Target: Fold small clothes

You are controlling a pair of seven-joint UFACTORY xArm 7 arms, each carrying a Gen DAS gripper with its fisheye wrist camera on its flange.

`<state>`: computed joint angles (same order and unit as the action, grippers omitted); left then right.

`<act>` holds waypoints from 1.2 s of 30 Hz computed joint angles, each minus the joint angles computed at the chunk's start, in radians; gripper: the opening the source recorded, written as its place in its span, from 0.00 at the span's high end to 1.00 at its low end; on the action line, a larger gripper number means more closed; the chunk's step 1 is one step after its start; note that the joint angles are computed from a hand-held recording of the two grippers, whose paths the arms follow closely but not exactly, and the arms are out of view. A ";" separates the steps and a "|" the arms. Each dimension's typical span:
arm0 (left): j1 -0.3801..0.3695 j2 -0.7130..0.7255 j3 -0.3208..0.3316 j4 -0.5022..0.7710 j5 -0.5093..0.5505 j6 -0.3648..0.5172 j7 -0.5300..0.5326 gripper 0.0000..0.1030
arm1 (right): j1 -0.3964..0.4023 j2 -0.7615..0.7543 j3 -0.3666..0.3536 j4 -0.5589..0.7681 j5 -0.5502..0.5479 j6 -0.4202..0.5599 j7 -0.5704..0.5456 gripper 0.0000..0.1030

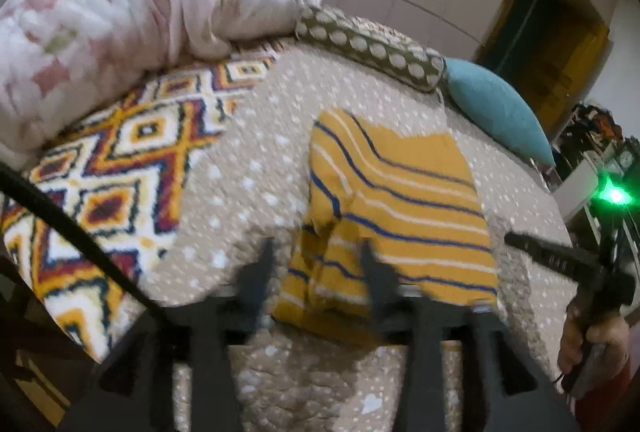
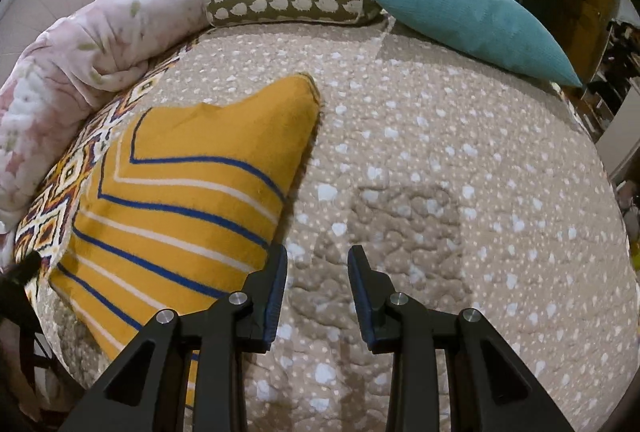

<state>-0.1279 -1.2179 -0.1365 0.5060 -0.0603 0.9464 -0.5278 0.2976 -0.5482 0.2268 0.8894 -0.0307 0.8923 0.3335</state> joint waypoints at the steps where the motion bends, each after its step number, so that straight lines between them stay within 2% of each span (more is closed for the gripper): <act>1: 0.012 0.002 -0.001 0.006 0.006 -0.002 -0.006 0.36 | 0.001 -0.004 0.002 -0.005 -0.002 0.001 0.001 0.66; 3: 0.020 0.026 0.009 0.023 0.008 -0.008 -0.007 0.32 | 0.010 -0.019 -0.003 -0.019 0.008 -0.001 -0.006 0.65; 6: -0.012 0.123 0.058 0.042 -0.019 -0.060 0.043 0.21 | 0.048 -0.052 -0.049 -0.058 0.089 -0.041 -0.046 0.50; 8: -0.023 0.185 0.079 0.047 -0.034 -0.088 0.075 0.21 | 0.090 -0.076 -0.111 -0.095 0.193 -0.089 -0.100 0.41; 10: -0.050 0.268 0.117 0.051 -0.066 -0.114 0.123 0.21 | 0.107 -0.081 -0.143 -0.119 0.269 -0.115 -0.130 0.38; 15: -0.106 0.388 0.181 0.034 -0.165 -0.170 0.251 0.21 | 0.160 -0.022 -0.227 -0.166 0.499 -0.215 -0.207 0.38; 17: -0.157 0.404 0.238 0.017 -0.260 -0.200 0.317 0.21 | 0.196 0.024 -0.257 -0.168 0.613 -0.274 -0.267 0.38; 19: -0.181 0.414 0.264 0.009 -0.337 -0.211 0.359 0.21 | 0.224 0.078 -0.275 -0.152 0.722 -0.316 -0.323 0.38; 20: -0.179 0.416 0.257 0.004 -0.358 -0.218 0.366 0.21 | 0.237 0.107 -0.285 -0.142 0.784 -0.329 -0.351 0.38; 22: -0.156 0.418 0.218 0.001 -0.361 -0.223 0.354 0.29 | 0.251 0.151 -0.302 -0.124 0.897 -0.334 -0.399 0.38; 23: -0.160 0.419 0.213 0.002 -0.374 -0.224 0.356 0.38 | 0.256 0.167 -0.312 -0.118 0.957 -0.331 -0.425 0.45; 25: -0.139 0.421 0.169 0.013 -0.362 -0.226 0.321 0.43 | 0.256 0.191 -0.327 -0.100 1.046 -0.299 -0.469 0.61; 26: -0.132 0.422 0.151 0.021 -0.349 -0.225 0.307 0.47 | 0.241 0.190 -0.317 -0.095 1.039 -0.288 -0.464 0.68; 29: -0.119 0.446 0.090 0.057 -0.301 -0.236 0.249 0.49 | 0.195 0.168 -0.291 -0.084 1.028 -0.268 -0.483 0.76; 33: -0.195 0.518 0.093 0.104 -0.339 -0.285 0.248 0.54 | 0.115 0.111 -0.254 -0.092 0.985 -0.279 -0.465 0.81; 36: -0.220 0.579 0.070 0.139 -0.342 -0.312 0.232 0.54 | 0.049 0.076 -0.239 -0.097 0.868 -0.271 -0.404 0.81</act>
<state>-0.3479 -0.6385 -0.0660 0.6447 -0.4023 0.6339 -0.2960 0.3461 -0.4719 -0.0126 0.7927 0.8373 0.6212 -0.0706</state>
